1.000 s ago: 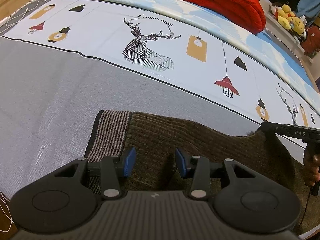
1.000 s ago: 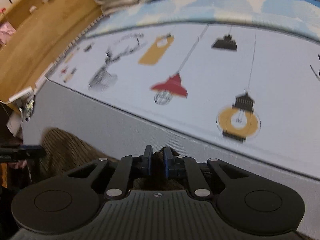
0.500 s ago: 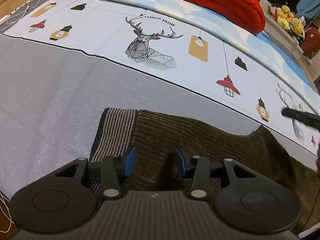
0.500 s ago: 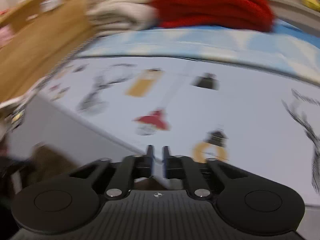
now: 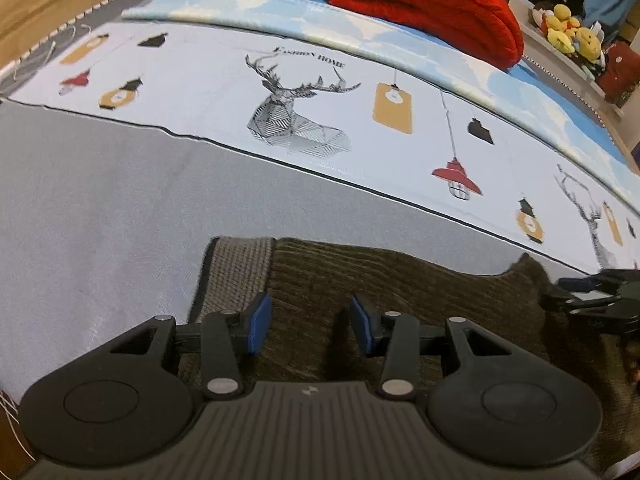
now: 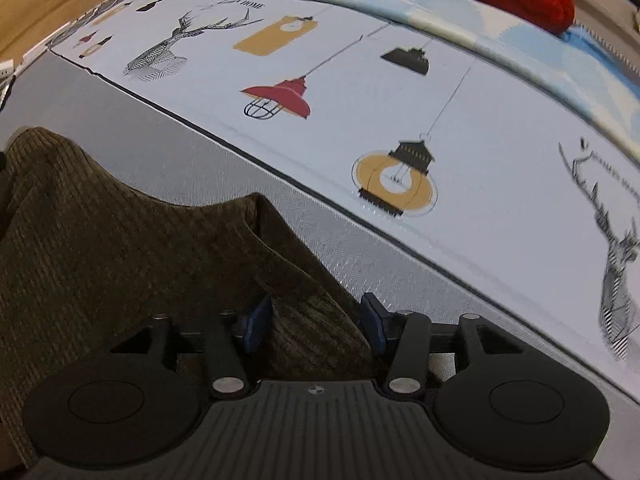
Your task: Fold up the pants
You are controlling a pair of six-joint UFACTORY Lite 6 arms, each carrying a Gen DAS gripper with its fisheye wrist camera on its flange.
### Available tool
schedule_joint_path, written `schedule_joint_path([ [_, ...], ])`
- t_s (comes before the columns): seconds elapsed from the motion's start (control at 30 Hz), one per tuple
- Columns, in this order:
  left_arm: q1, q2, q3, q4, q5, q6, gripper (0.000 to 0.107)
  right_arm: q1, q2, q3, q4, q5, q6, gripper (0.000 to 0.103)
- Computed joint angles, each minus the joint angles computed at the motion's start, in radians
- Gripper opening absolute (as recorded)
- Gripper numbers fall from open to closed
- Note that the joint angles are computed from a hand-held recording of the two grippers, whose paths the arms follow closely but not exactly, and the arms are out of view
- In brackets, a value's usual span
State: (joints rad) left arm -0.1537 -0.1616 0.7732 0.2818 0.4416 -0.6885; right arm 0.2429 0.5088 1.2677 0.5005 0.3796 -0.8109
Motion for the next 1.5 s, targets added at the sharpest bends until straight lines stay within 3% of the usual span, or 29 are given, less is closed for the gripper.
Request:
schedule_joint_path([
  [0.03,0.006,0.024,0.006,0.020,0.017,-0.002,0.047,-0.004,-0.019,-0.013,0.009,-0.017,0.002,0.051],
  [0.07,0.013,0.066,0.017,0.035,0.046,0.002,0.040,-0.011,-0.053,-0.030,0.003,-0.032,0.024,0.051],
  [0.17,0.034,0.078,0.007,0.021,0.053,0.024,0.040,-0.084,-0.168,-0.069,-0.023,-0.047,0.161,0.049],
  [0.3,-0.032,0.023,-0.015,0.146,0.078,-0.127,0.040,-0.261,-0.383,-0.175,0.077,-0.078,0.187,0.050],
  [0.43,-0.078,-0.046,-0.038,0.129,0.075,-0.148,0.041,-0.522,-0.636,-0.320,0.410,-0.016,-0.136,0.051],
  [0.6,-0.188,-0.098,-0.045,0.171,0.085,-0.222,0.043,-0.925,-0.855,-0.457,0.606,0.177,-0.453,0.052],
  [0.7,-0.290,-0.124,-0.043,0.262,0.105,-0.299,0.044,-1.170,-0.899,-0.502,0.695,0.281,-0.675,0.052],
  [0.83,-0.465,-0.145,-0.032,0.412,0.172,-0.419,0.045,-1.491,-0.799,-0.506,0.767,0.423,-0.936,0.052],
  [0.9,-0.582,-0.155,-0.009,0.485,0.242,-0.465,0.048,-1.606,-0.702,-0.482,0.746,0.397,-1.002,0.050],
  [0.97,-0.692,-0.146,0.033,0.512,0.298,-0.499,0.056,-1.674,-0.582,-0.407,0.683,0.319,-0.946,0.049],
  [1.1,-0.874,-0.046,0.128,0.593,0.301,-0.625,0.057,-1.827,-0.283,-0.166,0.643,0.347,-0.837,0.038],
  [1.23,-0.934,0.157,0.211,0.655,0.213,-0.801,0.060,-1.904,-0.040,0.086,0.527,0.429,-0.592,0.038],
  [1.3,-0.916,0.287,0.300,0.539,0.165,-0.693,0.060,-1.923,0.032,0.157,0.499,0.479,-0.480,0.040],
  [1.5,-0.893,0.481,0.442,0.442,0.146,-0.520,0.060,-1.878,0.117,0.193,0.415,0.500,-0.297,0.050],
])
